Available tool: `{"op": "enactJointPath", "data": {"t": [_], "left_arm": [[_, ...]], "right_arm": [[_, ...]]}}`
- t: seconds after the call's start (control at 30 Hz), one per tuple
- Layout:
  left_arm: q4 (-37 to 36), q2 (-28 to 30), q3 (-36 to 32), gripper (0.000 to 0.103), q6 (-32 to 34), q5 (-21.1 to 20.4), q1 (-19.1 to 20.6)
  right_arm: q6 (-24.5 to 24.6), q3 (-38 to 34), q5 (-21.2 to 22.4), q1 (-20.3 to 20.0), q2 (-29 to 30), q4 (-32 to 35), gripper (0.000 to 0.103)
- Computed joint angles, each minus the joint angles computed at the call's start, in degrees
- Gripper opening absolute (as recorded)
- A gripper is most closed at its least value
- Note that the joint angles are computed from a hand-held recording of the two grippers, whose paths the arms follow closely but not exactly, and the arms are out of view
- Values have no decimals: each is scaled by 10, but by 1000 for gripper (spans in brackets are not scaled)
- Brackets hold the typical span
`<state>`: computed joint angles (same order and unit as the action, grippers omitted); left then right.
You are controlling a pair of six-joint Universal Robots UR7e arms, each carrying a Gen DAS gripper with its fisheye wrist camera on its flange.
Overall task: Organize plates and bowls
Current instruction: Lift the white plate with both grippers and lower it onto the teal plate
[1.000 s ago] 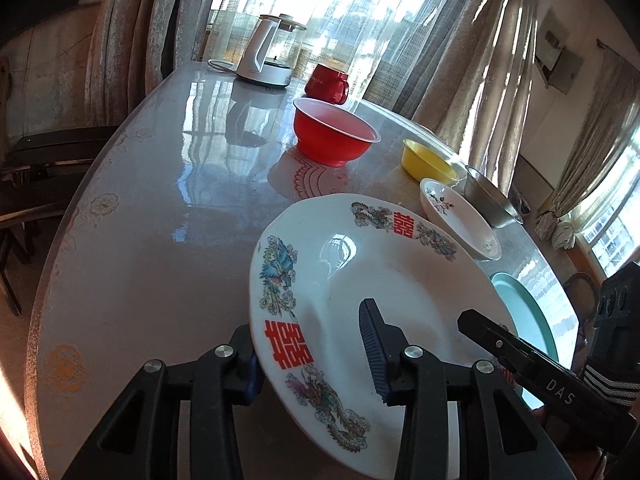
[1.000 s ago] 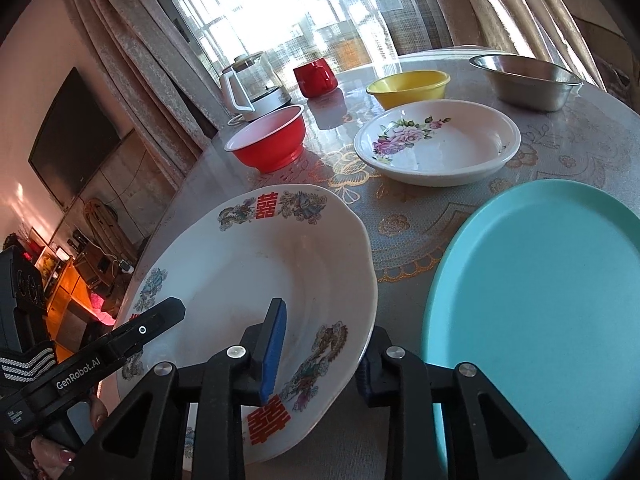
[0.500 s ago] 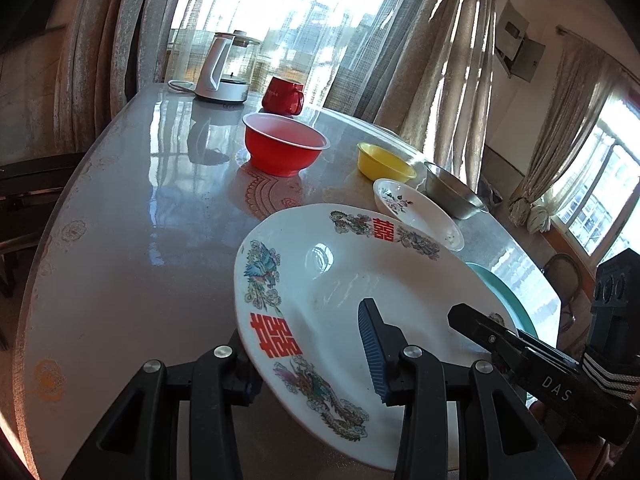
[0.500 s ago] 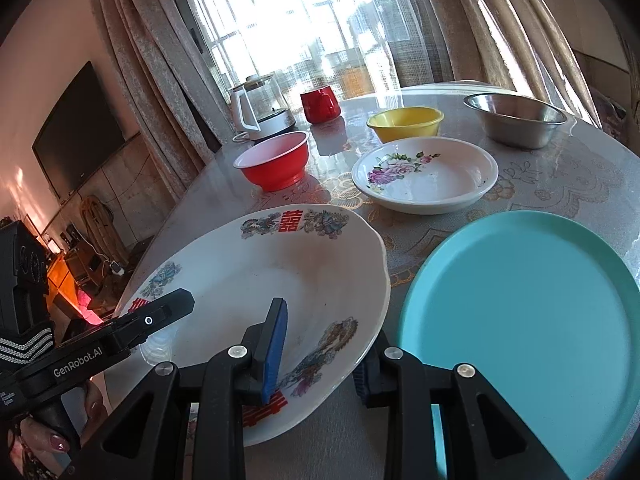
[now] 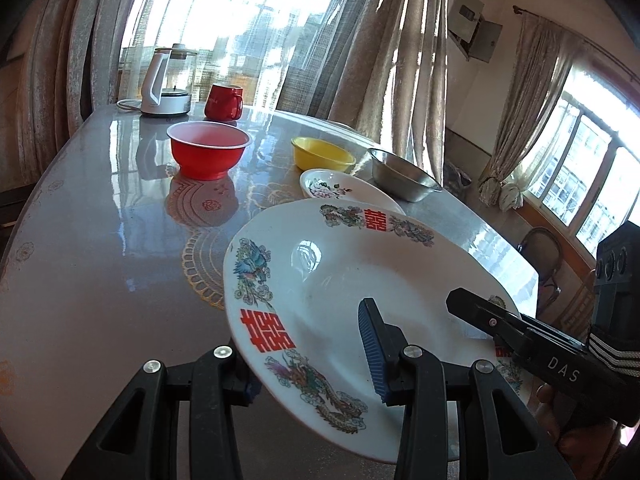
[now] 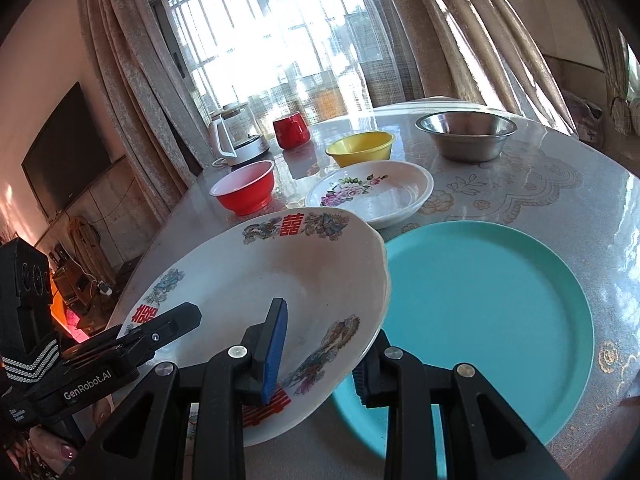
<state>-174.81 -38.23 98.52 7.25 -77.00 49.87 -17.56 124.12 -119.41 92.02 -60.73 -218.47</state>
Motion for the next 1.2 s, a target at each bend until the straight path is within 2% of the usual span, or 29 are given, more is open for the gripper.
{"op": "enactJointPath", "data": {"t": [0.67,0.97,1.13,1.2], "left_arm": [[61,65,-58,42,22,-68,-40],[127,93,-102,42,17,-77,-46],[160,101,-118,49,9,-77,-45],[168,101,-120,53,8,-77,-45]], "right_arm": [[27,82,-36,-43,-85,-63,29],[54,87,-43,-66,-105,-51,29],[63,85,-42,-74,-107,-40,29],[52,79,-52,-71,-98,-48,29]]}}
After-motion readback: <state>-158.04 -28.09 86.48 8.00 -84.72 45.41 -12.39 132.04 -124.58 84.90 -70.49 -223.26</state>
